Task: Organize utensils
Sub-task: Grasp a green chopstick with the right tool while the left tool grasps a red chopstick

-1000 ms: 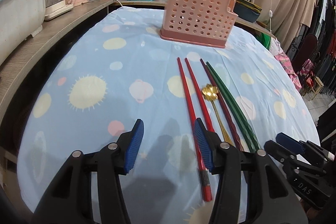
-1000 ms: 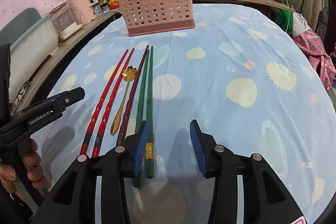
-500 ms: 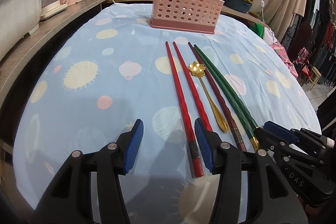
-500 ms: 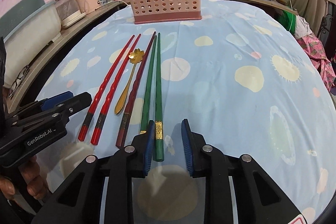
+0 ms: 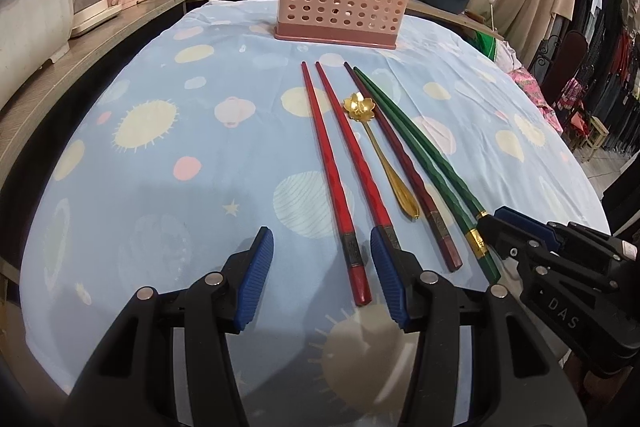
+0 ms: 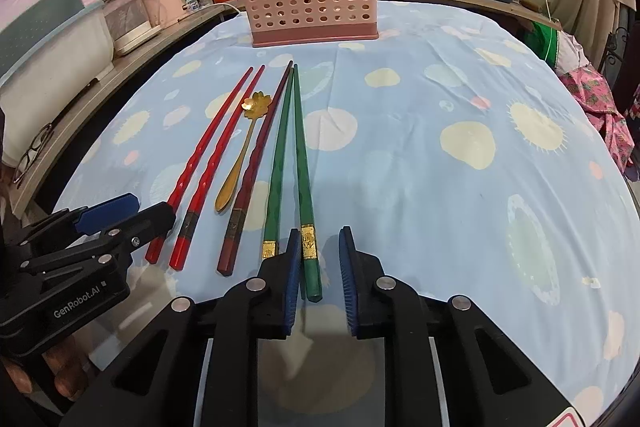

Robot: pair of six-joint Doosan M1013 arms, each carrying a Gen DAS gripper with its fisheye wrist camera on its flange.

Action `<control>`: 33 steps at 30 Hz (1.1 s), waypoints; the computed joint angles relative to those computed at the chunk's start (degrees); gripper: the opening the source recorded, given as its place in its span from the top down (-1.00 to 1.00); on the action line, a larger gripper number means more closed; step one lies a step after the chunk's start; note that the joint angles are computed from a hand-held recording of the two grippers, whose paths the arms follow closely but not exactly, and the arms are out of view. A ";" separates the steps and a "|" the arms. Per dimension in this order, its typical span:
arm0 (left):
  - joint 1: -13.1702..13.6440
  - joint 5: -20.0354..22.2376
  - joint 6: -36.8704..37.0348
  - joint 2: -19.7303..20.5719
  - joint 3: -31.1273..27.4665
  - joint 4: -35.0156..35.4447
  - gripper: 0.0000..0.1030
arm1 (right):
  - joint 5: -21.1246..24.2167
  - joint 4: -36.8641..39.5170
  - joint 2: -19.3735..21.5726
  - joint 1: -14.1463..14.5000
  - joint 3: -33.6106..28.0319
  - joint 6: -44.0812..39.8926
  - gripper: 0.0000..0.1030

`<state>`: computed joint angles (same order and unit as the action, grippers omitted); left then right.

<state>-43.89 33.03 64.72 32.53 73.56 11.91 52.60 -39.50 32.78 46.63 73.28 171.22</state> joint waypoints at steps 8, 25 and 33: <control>-0.36 -0.57 -0.62 -0.18 0.66 1.91 0.26 | -0.14 -0.05 -0.04 0.01 0.13 0.20 0.69; 0.03 -0.80 4.28 -0.12 0.45 -2.91 0.83 | 0.13 0.20 -0.09 0.03 0.08 -0.24 0.79; -0.04 0.29 4.19 -0.01 -0.05 -2.60 0.83 | -0.26 0.54 -0.25 -0.04 0.29 -0.53 0.85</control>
<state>-43.94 33.31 68.91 32.52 73.51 9.31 52.34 -38.95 32.53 46.59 73.57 170.70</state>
